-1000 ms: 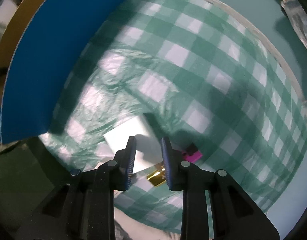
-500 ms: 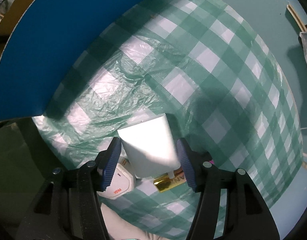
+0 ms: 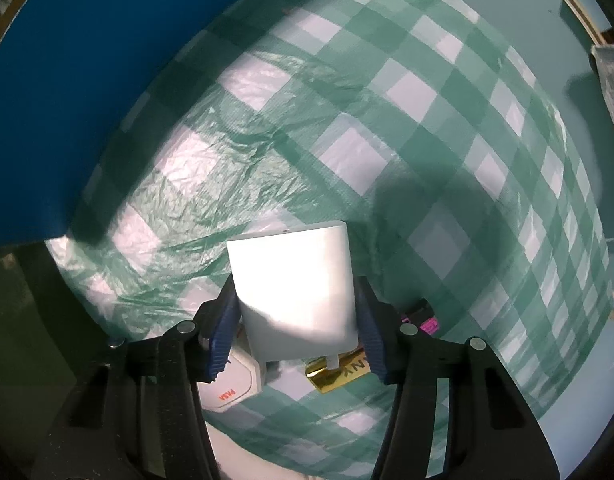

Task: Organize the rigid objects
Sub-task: 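Lift the white plug and carry it over the box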

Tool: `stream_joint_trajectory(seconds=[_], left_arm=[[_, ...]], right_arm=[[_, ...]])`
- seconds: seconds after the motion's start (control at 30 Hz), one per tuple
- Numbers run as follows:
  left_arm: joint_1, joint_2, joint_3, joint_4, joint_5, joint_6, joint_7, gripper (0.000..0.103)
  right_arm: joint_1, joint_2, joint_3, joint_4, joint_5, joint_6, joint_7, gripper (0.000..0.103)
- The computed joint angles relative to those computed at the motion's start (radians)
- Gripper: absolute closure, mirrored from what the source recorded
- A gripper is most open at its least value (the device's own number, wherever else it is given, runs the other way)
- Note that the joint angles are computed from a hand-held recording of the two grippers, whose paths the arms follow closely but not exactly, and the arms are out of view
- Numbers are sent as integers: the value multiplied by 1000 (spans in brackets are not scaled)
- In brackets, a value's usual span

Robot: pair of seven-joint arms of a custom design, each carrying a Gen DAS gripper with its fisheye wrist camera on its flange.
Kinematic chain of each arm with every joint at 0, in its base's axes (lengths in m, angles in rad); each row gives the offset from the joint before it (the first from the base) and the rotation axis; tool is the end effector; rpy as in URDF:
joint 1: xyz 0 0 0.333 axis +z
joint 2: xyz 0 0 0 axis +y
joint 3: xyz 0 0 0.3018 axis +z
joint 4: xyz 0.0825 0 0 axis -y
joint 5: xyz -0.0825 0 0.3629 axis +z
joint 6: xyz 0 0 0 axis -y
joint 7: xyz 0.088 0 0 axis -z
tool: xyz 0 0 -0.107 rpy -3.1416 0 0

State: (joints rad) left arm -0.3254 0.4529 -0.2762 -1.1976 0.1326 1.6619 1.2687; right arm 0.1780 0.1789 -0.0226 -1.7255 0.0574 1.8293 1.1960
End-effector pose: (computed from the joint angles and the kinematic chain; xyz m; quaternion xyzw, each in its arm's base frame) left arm 0.5743 -0.3292 0.5235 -0.6008 0.7992 -0.0105 0.0105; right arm 0.5767 0.0958 0.4613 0.8626 -0.5038 -0.0452 0.0036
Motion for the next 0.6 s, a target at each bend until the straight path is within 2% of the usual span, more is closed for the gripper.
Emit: stream_joint_trajectory(seconds=[0.37, 0.6], left_arm=[[-1, 4, -1, 4, -1, 0, 3, 90], [-2, 6, 0, 12, 1, 0, 2, 90]], right_arm=[[-28, 25, -12, 117, 56, -77, 22, 52], [-29, 39, -14, 138, 57, -79, 25, 52]])
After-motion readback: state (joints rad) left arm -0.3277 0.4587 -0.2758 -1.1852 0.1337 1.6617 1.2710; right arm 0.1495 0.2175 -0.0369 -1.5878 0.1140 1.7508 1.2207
